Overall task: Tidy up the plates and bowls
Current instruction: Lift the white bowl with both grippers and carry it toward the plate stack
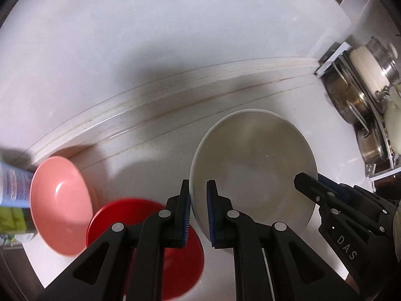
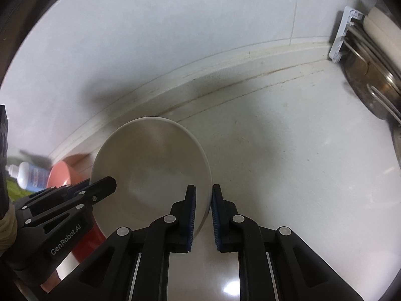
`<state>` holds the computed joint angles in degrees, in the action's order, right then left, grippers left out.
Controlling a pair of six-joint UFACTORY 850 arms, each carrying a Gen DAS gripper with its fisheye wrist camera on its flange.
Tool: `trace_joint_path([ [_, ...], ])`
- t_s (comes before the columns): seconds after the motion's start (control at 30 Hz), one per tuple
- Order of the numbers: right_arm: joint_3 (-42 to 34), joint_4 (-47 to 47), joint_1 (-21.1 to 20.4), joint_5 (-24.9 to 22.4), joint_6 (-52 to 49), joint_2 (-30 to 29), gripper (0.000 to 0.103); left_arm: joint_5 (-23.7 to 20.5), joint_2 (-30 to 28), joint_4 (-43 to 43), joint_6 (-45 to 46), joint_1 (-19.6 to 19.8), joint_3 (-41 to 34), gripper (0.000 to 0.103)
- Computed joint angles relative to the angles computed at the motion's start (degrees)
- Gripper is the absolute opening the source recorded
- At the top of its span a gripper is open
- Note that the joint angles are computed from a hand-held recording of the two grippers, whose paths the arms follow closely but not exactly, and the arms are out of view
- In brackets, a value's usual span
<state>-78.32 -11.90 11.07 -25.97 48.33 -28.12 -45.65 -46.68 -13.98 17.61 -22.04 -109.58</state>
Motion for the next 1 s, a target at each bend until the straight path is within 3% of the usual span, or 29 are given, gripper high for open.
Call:
trace_joint_path([
  [0.33, 8.6, -4.8, 1.8, 1.6, 3.9, 8.4, 0.014, 6.5, 12.0, -2.5, 2.2, -0.4, 15.6, 0.014],
  [0.67, 17.5, -9.7, 4.7, 1.4, 9.7, 16.0, 0.014, 9.8, 19.9, -2.1, 2.2, -2.9, 27.5, 0.014],
  [1.0, 24.4, -7.5, 6.5, 1.4, 8.2, 20.1, 0.014, 13.9, 25.4, -5.0, 3.1, -4.1, 37.3, 0.015],
])
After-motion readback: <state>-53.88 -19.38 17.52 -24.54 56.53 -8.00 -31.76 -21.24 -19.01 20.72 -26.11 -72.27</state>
